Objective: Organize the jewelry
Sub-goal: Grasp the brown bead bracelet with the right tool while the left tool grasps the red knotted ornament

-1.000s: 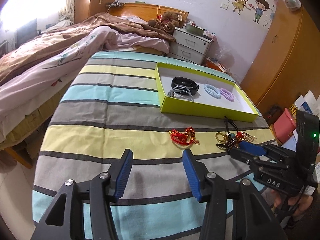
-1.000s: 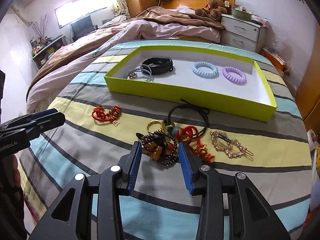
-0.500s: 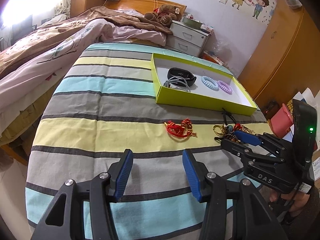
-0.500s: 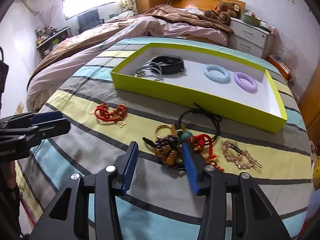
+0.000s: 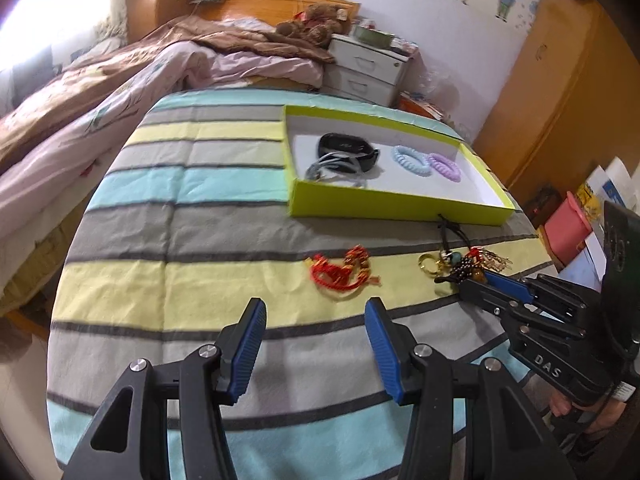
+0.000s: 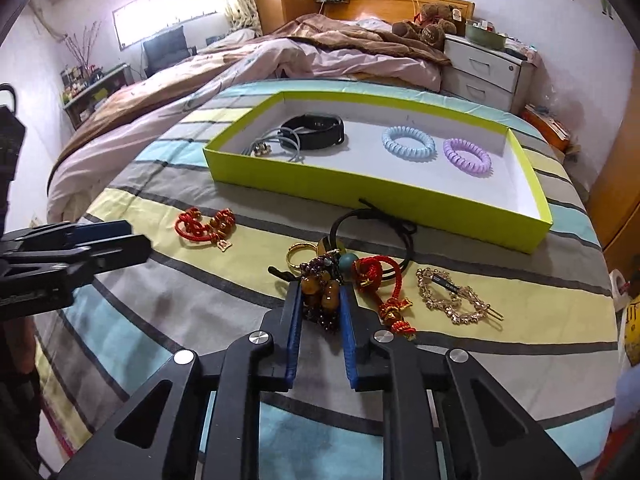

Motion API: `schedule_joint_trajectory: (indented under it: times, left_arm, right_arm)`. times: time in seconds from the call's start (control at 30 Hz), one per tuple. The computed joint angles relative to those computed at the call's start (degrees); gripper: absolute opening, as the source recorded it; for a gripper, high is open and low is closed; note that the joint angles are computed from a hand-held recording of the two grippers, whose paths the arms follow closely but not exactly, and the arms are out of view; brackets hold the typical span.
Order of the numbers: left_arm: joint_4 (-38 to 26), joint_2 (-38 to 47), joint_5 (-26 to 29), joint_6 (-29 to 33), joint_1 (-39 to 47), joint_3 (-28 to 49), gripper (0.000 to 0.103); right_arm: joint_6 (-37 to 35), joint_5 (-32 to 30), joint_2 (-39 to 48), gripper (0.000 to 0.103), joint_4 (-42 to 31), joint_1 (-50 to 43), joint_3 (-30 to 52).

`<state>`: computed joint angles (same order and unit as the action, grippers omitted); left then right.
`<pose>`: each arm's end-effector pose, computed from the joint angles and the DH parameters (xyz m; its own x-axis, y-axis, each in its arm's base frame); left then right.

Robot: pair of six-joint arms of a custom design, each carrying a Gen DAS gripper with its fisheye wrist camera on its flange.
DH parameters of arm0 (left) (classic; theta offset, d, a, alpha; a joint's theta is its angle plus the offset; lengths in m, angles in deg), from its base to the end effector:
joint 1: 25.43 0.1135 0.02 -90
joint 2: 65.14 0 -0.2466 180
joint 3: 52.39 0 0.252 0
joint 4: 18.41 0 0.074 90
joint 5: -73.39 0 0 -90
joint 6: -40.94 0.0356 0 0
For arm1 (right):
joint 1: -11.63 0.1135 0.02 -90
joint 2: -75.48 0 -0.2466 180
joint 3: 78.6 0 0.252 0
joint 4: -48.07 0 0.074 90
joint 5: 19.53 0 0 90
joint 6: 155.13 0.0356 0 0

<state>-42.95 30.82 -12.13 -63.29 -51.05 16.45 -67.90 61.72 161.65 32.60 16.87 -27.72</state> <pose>0.3034 -0.1486 0.1580 -0.8022 0.1129 -0.5862 0.2864 0.9344 -0.2119 0.2766 0.0308 0.1294 -0.7614 -0.1178 -0.6375 -0.2231 0.9709 0.0871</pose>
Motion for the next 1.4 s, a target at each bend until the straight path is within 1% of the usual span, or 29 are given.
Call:
schedule_joint_trajectory:
  times: [0.07,0.1,0.2,0.3,0.37,0.5,0.63,0.77,0.87,0.9,0.97,1.0,1.03,1.2,1.4]
  left_arm:
    - [-0.1,1.8,1.4,0.7,0.0,1.7,0.051]
    - [-0.9,3.0,1.0,0.8,-0.3,3.1,0.051]
    - [-1.6,5.1,-4.6,3.6,-2.8,6.1,0.051]
    - [-3.1,7.9,-4.8,4.2,-3.3,9.5,0.051]
    - [-3.8,9.7,-7.0,4.5,-4.0,11.4,0.051]
    - [-5.1,13.2,-5.0,4.8,-4.0,14.5,0.051]
    - [-5.2,14.3,-8.7,6.2,-6.0,14.9,0.051]
    - [-4.8,14.4,-8.5,5.8,-5.9,14.8,0.051]
    - [-4.4,14.3,-9.6,6.0,-6.4,14.4,0.051]
    - [-4.5,14.1,-9.7,6.2,-6.5,14.3,0.05]
    - [-4.5,13.9,-9.4,6.2,-6.5,14.2,0.041]
    - [-4.5,13.8,-9.5,6.3,-6.5,14.1,0.038]
    - [-4.5,13.7,-9.7,6.3,-6.6,14.0,0.032]
    - [-4.3,12.9,-9.0,6.5,-6.6,13.2,0.022]
    - [-3.0,10.7,-7.9,5.3,-6.8,11.3,0.019]
  right_arm:
    - [0.1,-1.2,-1.1,0.018,0.0,-0.7,-0.6]
    - [0.1,-2.1,-1.8,0.018,0.0,-1.2,-1.1]
    - [0.2,-3.5,-4.5,0.018,0.1,-2.5,-2.7]
    - [0.4,-5.4,-6.7,0.018,-0.4,-4.1,-3.6]
    - [0.5,-6.2,-8.3,0.018,-0.7,-4.9,-4.4]
    - [-0.1,-6.7,-10.3,0.018,-1.3,-5.9,-5.2]
    - [-0.2,-7.5,-10.5,0.018,-1.3,-7.3,-5.3]
    - [-1.0,-8.0,-10.7,0.018,-1.3,-8.1,-5.3]
    - [-1.0,-7.8,-10.8,0.018,-0.8,-7.9,-5.5]
    - [-1.1,-7.5,-10.5,0.018,-0.6,-7.8,-5.4]
    - [-1.2,-7.1,-10.1,0.018,-0.3,-7.8,-5.3]
    - [-1.2,-7.4,-9.9,0.018,-0.3,-8.0,-5.2]
    - [-1.1,-7.5,-9.7,0.018,-0.2,-8.2,-5.2]
    - [-1.0,-7.6,-9.3,0.018,0.0,-8.5,-5.1]
    - [-0.8,-7.0,-9.6,0.018,0.4,-8.6,-5.4]
